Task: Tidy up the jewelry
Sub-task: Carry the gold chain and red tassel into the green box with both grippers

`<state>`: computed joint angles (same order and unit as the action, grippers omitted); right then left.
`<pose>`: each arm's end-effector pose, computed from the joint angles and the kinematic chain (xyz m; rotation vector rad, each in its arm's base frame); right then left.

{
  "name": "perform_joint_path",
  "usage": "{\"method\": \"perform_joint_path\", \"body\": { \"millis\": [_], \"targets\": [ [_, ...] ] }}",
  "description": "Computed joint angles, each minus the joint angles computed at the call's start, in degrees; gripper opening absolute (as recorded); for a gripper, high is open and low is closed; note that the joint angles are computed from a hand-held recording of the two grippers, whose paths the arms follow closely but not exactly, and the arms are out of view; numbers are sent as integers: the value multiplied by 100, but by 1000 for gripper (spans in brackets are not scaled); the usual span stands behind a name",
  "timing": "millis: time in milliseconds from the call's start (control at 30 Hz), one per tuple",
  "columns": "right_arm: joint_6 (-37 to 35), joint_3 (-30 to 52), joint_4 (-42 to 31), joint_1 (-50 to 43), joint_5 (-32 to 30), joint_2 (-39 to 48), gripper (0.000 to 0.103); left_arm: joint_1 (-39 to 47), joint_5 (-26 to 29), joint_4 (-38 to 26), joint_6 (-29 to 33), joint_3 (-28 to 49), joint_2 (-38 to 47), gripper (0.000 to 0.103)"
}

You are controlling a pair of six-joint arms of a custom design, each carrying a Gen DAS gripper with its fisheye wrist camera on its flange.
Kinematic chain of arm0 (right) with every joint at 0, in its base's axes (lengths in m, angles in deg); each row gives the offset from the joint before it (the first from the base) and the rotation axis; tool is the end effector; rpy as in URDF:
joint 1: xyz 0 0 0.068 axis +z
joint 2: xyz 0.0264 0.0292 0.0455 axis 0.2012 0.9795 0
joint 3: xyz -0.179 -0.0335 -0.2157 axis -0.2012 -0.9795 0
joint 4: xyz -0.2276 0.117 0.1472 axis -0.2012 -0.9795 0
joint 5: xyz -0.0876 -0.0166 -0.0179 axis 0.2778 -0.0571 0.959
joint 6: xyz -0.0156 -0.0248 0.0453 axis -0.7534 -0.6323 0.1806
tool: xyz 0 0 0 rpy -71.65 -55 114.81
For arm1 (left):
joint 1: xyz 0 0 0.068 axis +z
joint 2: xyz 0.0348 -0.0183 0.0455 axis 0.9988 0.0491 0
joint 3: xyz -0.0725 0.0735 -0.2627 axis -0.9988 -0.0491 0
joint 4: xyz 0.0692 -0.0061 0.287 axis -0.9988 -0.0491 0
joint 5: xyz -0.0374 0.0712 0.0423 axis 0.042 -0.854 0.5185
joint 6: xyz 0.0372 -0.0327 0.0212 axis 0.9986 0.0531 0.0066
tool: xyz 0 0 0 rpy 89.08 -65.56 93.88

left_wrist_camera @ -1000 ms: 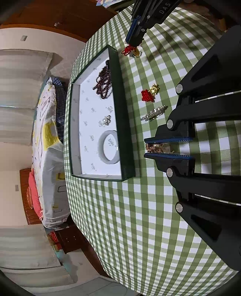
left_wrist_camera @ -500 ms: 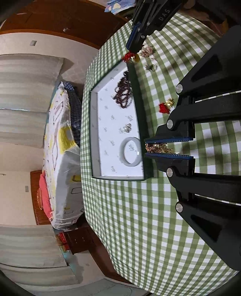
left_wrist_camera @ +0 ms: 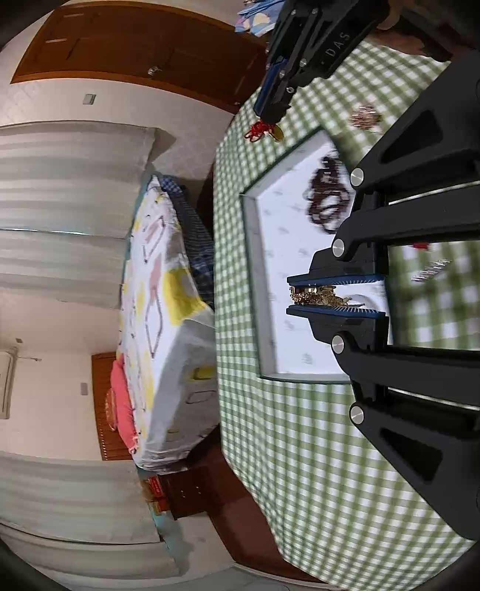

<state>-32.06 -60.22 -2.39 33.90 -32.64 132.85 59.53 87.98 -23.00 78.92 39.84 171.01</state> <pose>0.2585 0.0943 0.1276 0.0373 2.0987 0.0544 0.3164 -0.1646 0.1293 0.4217 2.1185 -0.2944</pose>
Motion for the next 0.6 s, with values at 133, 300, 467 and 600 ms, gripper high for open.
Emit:
{"method": "perform_joint_path", "body": {
  "millis": [133,300,467,600],
  "targets": [
    [-225,349,285,-252,-112,491,10,-53,-36,-40,-22,637,496,10],
    [-405,912,630,-579,-344,1456,10,-122,-117,-290,-27,1623,1419,10],
    [-467,1629,626,-869,-640,2609,10,-173,-196,-777,-30,2638,2498,10],
    [-440,2029,471,-1066,-850,3218,10,-92,-88,-1288,-99,3346,3196,10]
  ]
}}
